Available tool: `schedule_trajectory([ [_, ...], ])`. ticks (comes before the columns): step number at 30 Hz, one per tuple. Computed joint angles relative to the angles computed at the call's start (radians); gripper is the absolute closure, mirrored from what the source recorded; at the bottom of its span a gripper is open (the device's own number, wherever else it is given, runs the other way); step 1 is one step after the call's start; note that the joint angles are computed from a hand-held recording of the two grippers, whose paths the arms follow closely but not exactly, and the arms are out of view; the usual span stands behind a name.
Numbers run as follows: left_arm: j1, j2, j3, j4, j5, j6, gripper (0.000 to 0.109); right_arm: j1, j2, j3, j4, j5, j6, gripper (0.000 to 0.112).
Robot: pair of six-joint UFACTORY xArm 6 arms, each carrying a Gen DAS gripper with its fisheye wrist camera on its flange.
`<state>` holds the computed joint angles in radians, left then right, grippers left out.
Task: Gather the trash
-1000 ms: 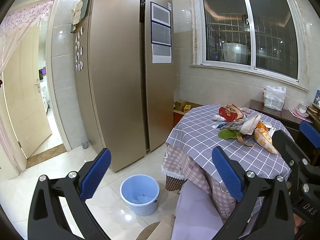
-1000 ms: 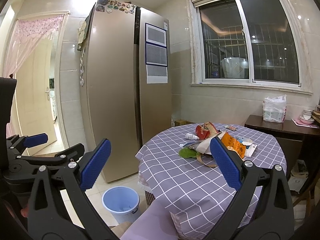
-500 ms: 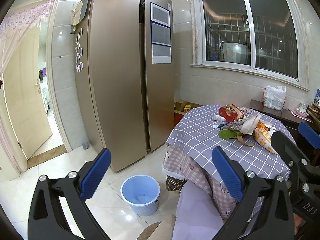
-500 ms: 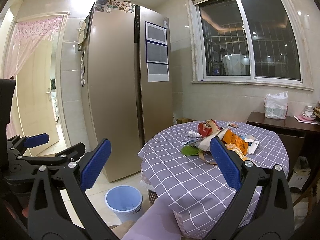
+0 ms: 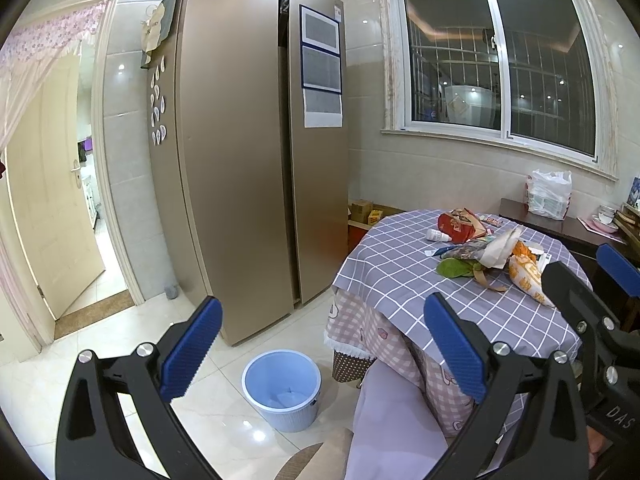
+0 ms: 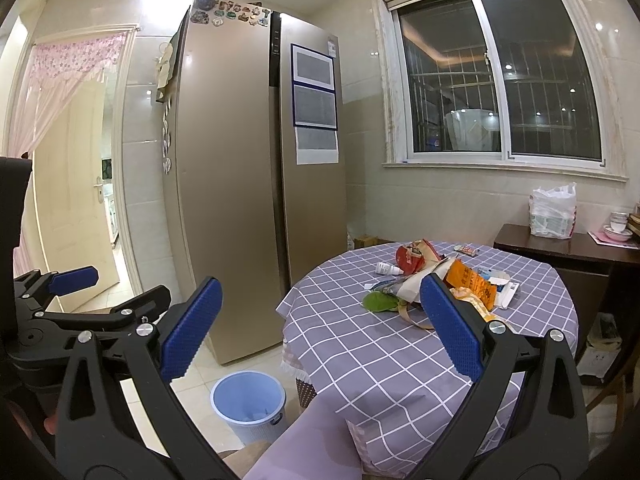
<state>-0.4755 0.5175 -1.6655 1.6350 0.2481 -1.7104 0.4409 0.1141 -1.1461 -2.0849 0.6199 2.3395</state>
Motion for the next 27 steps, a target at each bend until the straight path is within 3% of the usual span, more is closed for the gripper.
schedule_trajectory([
  [8,-0.002,-0.003,0.005,-0.014,0.004,0.028,0.01,0.001,-0.001,0.001,-0.006,0.002,0.012,0.015],
  [18,0.011,0.029,-0.016,-0.132,-0.027,0.141,0.01,-0.012,0.009,-0.007,0.001,-0.028,0.009,0.015],
  [24,-0.006,0.05,-0.038,-0.179,0.025,0.17,0.01,-0.047,0.038,-0.033,-0.001,-0.092,0.032,0.015],
  [27,-0.011,0.084,-0.071,-0.25,0.025,0.259,0.01,-0.073,0.057,-0.049,0.032,-0.124,0.023,0.015],
])
